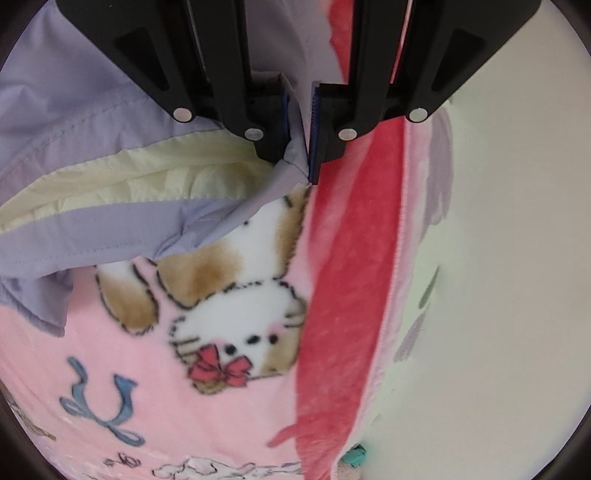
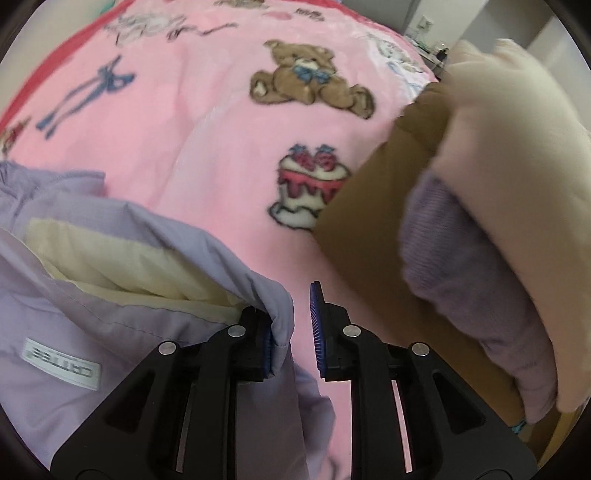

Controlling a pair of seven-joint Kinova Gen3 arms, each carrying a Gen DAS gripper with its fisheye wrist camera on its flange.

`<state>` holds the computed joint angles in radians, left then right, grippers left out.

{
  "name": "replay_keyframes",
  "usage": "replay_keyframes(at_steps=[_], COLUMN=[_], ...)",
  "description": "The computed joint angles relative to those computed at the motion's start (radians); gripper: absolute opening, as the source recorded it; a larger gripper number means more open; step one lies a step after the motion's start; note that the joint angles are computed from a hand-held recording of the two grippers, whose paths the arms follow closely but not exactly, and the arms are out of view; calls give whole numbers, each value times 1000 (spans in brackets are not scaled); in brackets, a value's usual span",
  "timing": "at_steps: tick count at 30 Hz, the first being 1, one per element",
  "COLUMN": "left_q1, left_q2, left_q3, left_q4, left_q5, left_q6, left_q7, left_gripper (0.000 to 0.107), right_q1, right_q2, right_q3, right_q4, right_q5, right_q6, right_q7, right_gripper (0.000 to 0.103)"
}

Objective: Fold large clothes

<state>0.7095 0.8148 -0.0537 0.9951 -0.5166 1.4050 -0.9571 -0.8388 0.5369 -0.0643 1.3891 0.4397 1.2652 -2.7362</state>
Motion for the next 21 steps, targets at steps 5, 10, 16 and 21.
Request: replay_keyframes(at_steps=[5, 10, 16, 21], left_q1=[-8, 7, 25, 23], left_q2=[15, 5, -11, -48], left_q3=[1, -4, -10, -4], left_q4=[12, 36, 71, 125], left_q5=[3, -11, -35, -42], left_q6=[-30, -48, -72, -121], left_q7=[-3, 1, 29, 63], left_gripper=[10, 10, 10, 10], right_q1=[2, 54, 174, 178], right_q2=[36, -48, -214, -240], right_q3=[-2, -9, -46, -76], right_q4=[-8, 22, 61, 14], right_q5=[-18, -93, -228, -268], right_q6=[-10, -15, -99, -130], right_q7=[15, 4, 1, 5], right_gripper=[18, 46, 60, 65])
